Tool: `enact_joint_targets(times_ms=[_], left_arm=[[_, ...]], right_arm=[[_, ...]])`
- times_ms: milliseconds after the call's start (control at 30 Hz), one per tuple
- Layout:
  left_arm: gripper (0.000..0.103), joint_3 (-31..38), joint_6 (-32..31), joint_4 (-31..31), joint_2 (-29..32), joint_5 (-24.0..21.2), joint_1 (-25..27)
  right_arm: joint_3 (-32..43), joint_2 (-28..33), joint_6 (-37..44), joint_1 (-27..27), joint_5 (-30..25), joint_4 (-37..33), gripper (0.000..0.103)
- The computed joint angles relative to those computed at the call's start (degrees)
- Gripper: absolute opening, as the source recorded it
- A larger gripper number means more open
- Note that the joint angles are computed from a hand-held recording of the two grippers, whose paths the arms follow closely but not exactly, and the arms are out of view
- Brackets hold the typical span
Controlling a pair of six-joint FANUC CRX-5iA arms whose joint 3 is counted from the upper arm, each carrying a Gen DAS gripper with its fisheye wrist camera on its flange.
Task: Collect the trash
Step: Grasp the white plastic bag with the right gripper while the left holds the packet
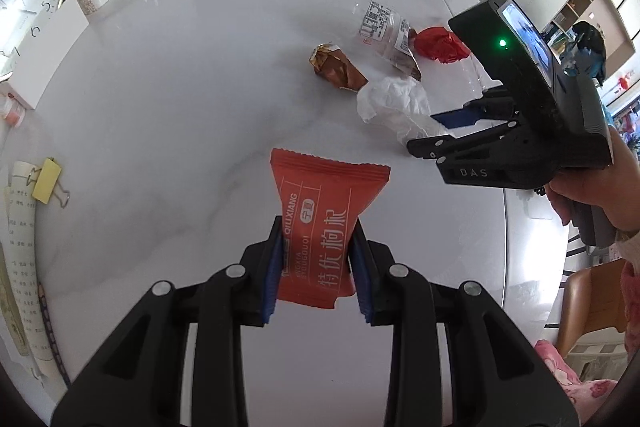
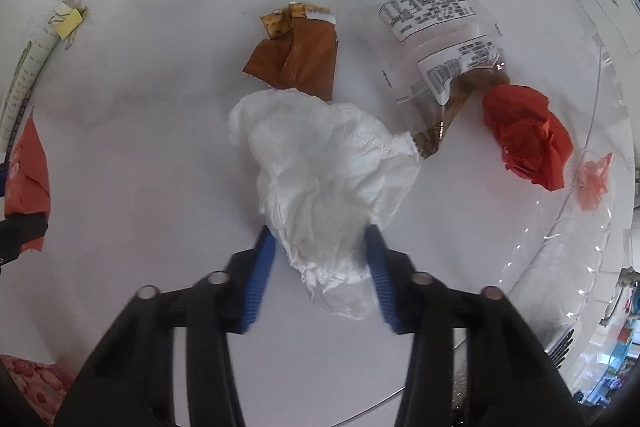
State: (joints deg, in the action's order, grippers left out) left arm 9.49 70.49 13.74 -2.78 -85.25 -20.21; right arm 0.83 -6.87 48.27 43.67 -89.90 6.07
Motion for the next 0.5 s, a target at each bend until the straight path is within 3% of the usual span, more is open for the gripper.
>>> enact_joint_targets(times_ms=[67, 267, 500], left_arm=[[0.031, 0.1, 0.1, -0.2, 0.0, 0.4, -0.6], [0.031, 1.2, 0.2, -1.9, -0.7, 0.9, -3.1], [0.031, 5.2, 4.3, -3.8, -0.3, 0.2, -8.4]], right_arm=[[0.2, -0.8, -1.6, -0.5, 0.2, -1.3, 0.015], [-1.4, -6.3, -8.4, 4.2, 0.5, 2.3, 0.015], [-6.9, -19.4, -22.3, 14.7, -3.6, 10.5, 0.015]])
